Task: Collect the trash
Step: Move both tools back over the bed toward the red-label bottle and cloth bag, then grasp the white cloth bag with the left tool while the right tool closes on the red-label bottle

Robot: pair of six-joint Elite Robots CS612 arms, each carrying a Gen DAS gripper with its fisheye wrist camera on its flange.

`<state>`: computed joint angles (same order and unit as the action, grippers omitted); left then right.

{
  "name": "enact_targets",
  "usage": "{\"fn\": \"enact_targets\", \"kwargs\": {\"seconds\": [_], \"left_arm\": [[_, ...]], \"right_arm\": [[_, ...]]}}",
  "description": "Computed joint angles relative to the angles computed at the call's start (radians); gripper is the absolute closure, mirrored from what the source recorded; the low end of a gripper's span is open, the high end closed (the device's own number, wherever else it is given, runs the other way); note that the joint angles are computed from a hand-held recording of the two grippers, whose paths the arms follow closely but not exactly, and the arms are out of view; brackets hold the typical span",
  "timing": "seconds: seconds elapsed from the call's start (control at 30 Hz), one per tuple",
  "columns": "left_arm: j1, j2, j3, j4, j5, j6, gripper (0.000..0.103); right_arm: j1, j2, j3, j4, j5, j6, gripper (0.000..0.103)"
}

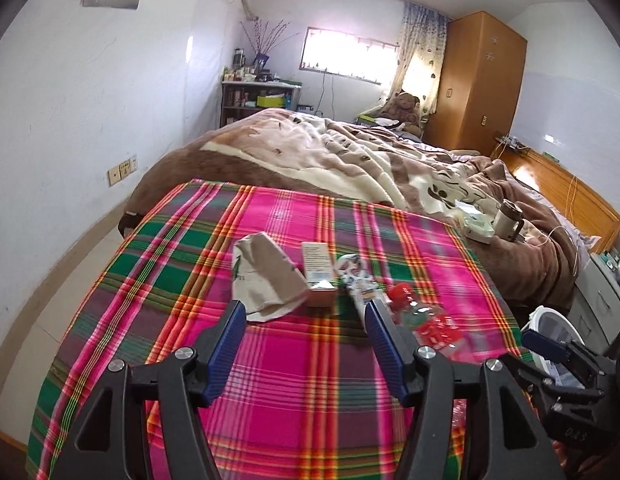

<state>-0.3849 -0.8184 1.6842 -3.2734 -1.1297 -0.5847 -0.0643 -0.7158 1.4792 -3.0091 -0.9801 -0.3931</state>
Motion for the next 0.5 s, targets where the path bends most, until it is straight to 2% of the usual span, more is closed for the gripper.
{"fn": "enact_targets", "kwargs": {"seconds": [0.17, 0.43, 0.5], "left_arm": [[0.025, 0.015, -0.016, 0.021, -0.021, -0.015, 0.039], [0.067, 0.052, -0.081, 0.064, -0.100, -0.019, 0.037], [0.072, 0.059, -0.094, 0.072, -0.098, -0.021, 0.037]], "right_arm": [[0.021, 0.007, -0.014, 0.027, -0.039, -0.029, 0.033], [0.050, 0.018, -0.039, 0.088, -0.132, -0.053, 0.032], [0.051, 0.021, -0.042, 0.092, -0.136, -0.055, 0.032]]}}
